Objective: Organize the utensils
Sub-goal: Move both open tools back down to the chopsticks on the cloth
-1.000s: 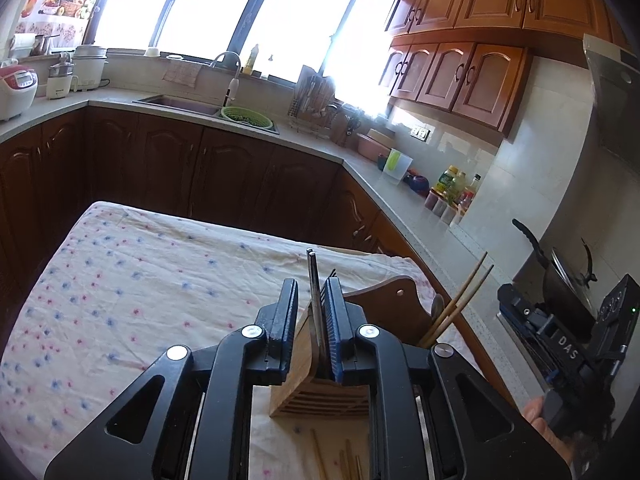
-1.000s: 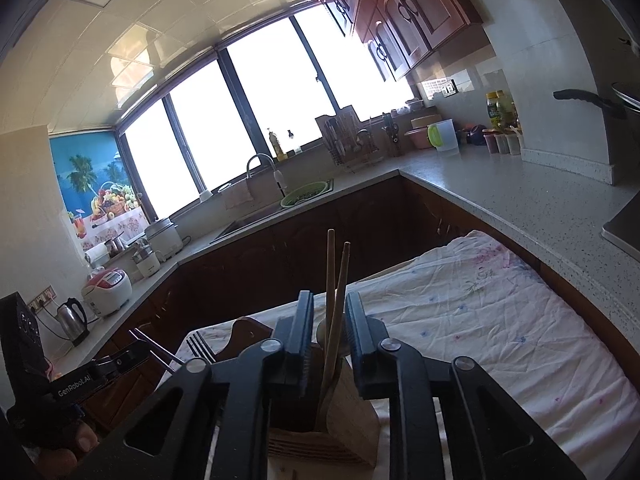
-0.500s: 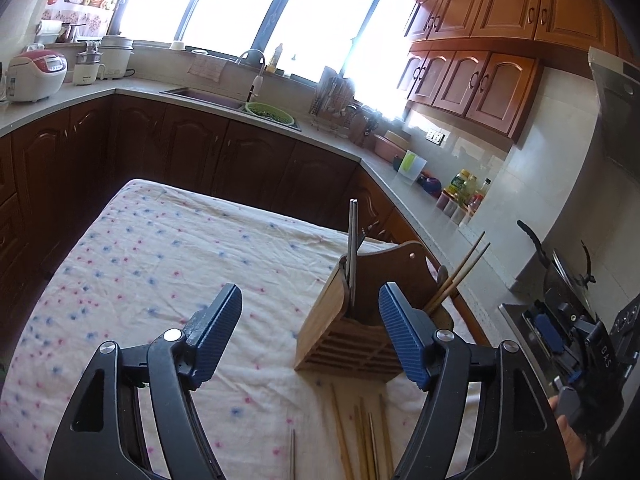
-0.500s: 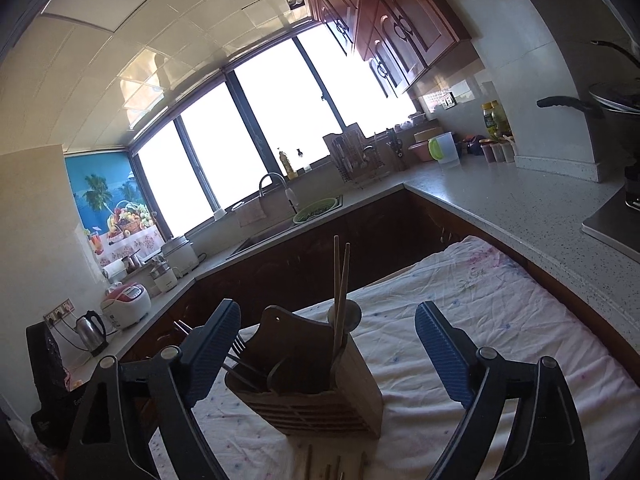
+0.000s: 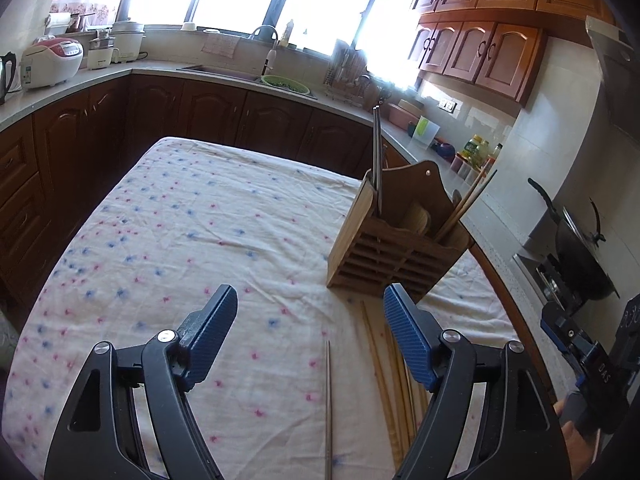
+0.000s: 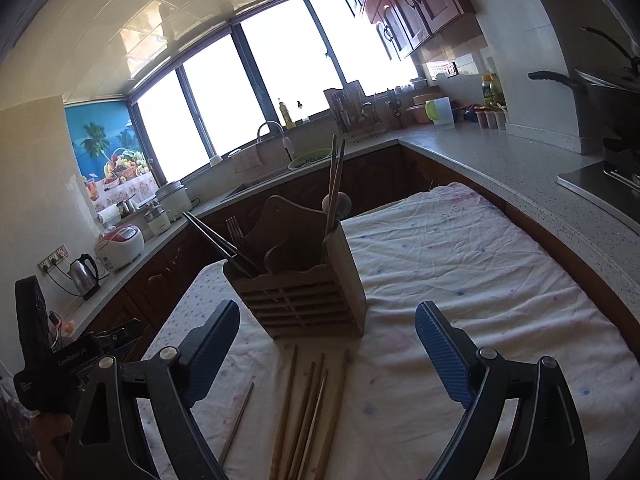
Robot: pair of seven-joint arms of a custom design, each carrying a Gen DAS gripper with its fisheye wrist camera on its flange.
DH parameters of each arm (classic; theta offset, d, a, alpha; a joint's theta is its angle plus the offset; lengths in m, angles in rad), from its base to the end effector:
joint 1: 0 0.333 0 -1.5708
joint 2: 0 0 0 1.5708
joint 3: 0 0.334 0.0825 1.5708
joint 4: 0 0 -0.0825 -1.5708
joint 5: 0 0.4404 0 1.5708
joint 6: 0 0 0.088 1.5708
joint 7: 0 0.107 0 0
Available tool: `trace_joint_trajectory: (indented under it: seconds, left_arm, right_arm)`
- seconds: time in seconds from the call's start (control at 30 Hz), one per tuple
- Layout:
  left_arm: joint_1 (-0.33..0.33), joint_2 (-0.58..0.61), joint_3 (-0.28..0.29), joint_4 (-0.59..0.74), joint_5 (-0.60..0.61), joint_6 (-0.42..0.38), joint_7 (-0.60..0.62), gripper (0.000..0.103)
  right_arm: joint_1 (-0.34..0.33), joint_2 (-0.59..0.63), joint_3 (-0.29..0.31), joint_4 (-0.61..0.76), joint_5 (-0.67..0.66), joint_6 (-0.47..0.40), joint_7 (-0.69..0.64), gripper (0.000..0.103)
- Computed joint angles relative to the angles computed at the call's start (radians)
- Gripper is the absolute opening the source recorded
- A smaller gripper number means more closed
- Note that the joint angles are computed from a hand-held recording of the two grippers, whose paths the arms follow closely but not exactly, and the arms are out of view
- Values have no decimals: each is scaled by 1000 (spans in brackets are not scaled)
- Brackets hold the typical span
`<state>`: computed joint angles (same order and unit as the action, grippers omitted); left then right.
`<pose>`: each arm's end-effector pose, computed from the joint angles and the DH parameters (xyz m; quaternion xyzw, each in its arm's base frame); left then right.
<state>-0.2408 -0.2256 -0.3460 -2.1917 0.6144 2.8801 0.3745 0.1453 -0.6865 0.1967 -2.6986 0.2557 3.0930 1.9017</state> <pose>0.4589 -0.3607 0.5675 -0.6431 0.6072 -0.4274 0.1874 0.4018 0.1301 0.5519 -0.5414 0.6668 -0.2168 0.4640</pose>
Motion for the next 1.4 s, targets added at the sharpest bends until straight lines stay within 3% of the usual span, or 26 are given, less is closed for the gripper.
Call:
trace_joint_trajectory:
  seconds: [0.13, 0.43, 1.27, 1.4]
  left_arm:
    - [-6, -18, -9, -31, 7, -21, -4, 78]
    - [-45, -16, -2, -63, -48, -57, 57, 78]
    - [-119, 116, 32, 44, -189, -183, 275, 78]
    - [-129, 150, 38, 75, -228, -206, 335, 66]
  right_arm:
    - [-1, -31, 26, -31, -10, -35, 13, 91]
    - [33, -47, 19, -70, -21, -86, 44, 91]
    - [84, 58, -40, -26, -24, -125, 28, 90]
    - [106, 100, -60, 1, -10, -129, -4, 75]
